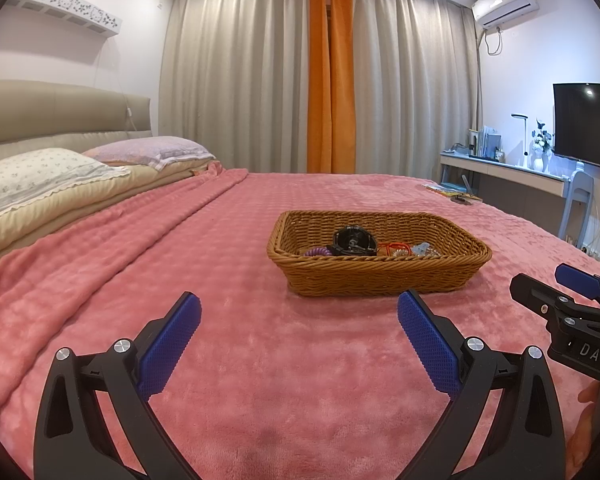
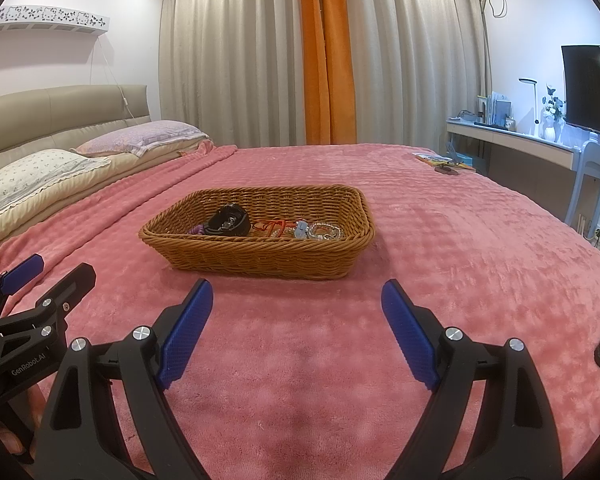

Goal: Organize jewelry

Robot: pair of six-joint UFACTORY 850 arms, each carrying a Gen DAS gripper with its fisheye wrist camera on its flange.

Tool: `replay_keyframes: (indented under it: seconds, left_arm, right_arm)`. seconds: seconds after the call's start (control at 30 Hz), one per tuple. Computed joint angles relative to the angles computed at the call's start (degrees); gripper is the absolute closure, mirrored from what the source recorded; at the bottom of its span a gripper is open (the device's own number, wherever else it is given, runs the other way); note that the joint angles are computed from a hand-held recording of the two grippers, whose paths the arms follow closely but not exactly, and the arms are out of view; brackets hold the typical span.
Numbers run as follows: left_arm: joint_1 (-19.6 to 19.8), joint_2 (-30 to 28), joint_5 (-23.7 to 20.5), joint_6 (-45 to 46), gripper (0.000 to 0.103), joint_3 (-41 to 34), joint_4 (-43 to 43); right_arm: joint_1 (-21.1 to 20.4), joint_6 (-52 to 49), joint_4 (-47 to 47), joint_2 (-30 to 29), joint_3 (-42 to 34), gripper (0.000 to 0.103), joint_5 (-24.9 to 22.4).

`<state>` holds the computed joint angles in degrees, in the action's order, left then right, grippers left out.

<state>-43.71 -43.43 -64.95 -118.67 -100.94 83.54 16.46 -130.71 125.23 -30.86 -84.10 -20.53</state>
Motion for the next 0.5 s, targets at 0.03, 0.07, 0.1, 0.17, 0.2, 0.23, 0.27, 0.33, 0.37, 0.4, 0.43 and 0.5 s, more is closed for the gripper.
replay_keyframes:
  seconds: [0.03,0.07,0.1,0.17,0.2,0.23,0.27,0.33,0.37,0.4,0.43,0.5]
  left_arm:
    - [0.0,0.0,0.0,0.0,0.008,0.0,0.0]
    - [0.0,0.0,0.0,0.0,0.008,0.0,0.0]
    - [0.0,0.0,0.0,0.0,0.008,0.0,0.0]
    - [0.0,0.0,0.0,0.0,0.008,0.0,0.0]
    - [0.0,0.0,0.0,0.1,0.008,-0.1,0.0]
    - [0.0,0.0,0.0,0.0,0.008,0.0,0.0]
    - [0.0,0.0,0.0,0.1,0.008,-0.1,0.0]
    - [0.0,0.0,0.0,0.0,0.008,0.0,0.0]
    - [0.0,0.0,0.0,0.0,0.008,0.0,0.0]
    - [0.0,0.0,0.0,0.0,0.008,0.0,0.0]
    - [0.0,0.0,0.0,0.0,0.008,0.0,0.0]
    - [0.0,0.0,0.0,0.1,0.008,-0.1,0.0]
  right_arm:
    - [0.0,0.0,0.0,0.0,0.0,0.021,0.0]
    - [0.0,0.0,0.0,0.0,0.0,0.021,0.0]
    - [0.0,0.0,0.0,0.0,0.0,0.021,0.0]
    - [0.0,0.0,0.0,0.0,0.0,0.021,0.0]
    - [0.0,-0.1,0.0,0.0,0.0,0.020,0.0]
    - [0.0,-0.1,0.0,0.0,0.0,0.018,0.0]
    - [0.0,-0.5,0.5,0.1,0.1,0.018,0.0]
    - [0.0,-0.5,0.4,0.0,0.0,0.017,-0.1]
    - [-0.1,-0.6,0.4,-0.1,0.0,0.017,-0.2]
    - [-0.1,-0.5,0.3,-0.1,0.0,0.017,-0.2]
    - [-0.1,-0.5,0.4,-0.1,0.0,0.017,-0.2]
    - [-0.1,-0.5,0.4,-0.1,0.0,0.017,-0.2]
